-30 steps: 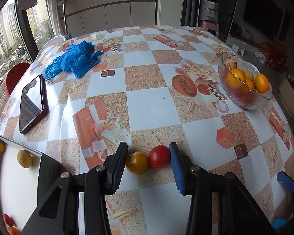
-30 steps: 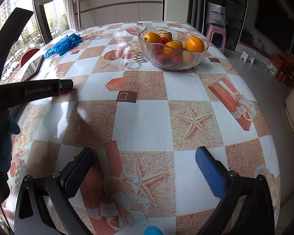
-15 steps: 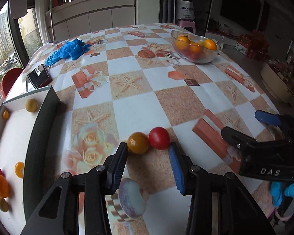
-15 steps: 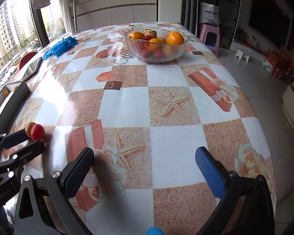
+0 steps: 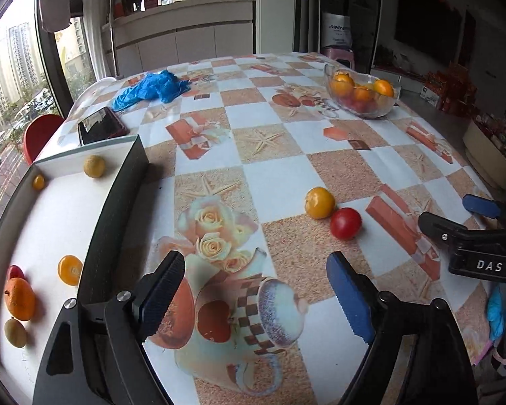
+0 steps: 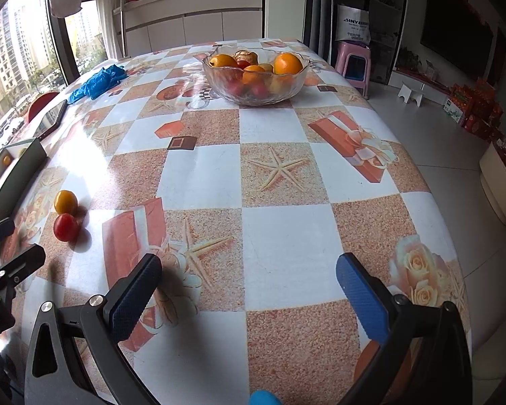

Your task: Organize fruits

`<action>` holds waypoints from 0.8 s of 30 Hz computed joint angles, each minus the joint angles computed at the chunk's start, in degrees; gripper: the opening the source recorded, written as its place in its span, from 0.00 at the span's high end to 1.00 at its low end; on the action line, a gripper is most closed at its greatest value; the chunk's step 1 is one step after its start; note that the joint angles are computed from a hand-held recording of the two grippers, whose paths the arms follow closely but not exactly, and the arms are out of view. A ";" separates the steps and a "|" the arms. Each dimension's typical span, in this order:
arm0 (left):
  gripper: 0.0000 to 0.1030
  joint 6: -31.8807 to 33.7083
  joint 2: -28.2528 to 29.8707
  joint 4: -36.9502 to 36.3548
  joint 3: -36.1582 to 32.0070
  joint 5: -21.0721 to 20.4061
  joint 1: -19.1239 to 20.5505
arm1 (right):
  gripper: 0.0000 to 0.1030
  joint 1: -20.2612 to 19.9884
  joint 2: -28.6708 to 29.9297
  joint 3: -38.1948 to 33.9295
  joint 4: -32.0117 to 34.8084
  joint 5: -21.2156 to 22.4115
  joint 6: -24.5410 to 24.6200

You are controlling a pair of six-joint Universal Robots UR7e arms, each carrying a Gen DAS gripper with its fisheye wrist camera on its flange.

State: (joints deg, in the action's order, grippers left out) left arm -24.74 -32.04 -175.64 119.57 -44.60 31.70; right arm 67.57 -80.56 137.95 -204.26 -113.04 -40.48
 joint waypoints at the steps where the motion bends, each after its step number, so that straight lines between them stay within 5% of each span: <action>1: 0.16 -0.44 0.13 0.23 -0.11 -0.33 0.42 | 0.00 0.00 0.03 -0.04 -0.01 0.04 0.02; 4: 0.15 -0.58 0.70 -0.09 -0.12 -0.11 0.30 | 0.00 0.05 0.09 -0.01 -0.13 -0.10 0.03; 7: 0.01 -1.44 0.60 1.66 -0.84 -0.98 0.97 | 0.00 0.04 0.11 -0.04 -0.16 -0.11 0.01; 24: 0.01 -1.69 0.69 1.36 -0.44 -0.78 0.55 | 0.00 0.03 0.14 0.02 -0.23 -0.06 0.00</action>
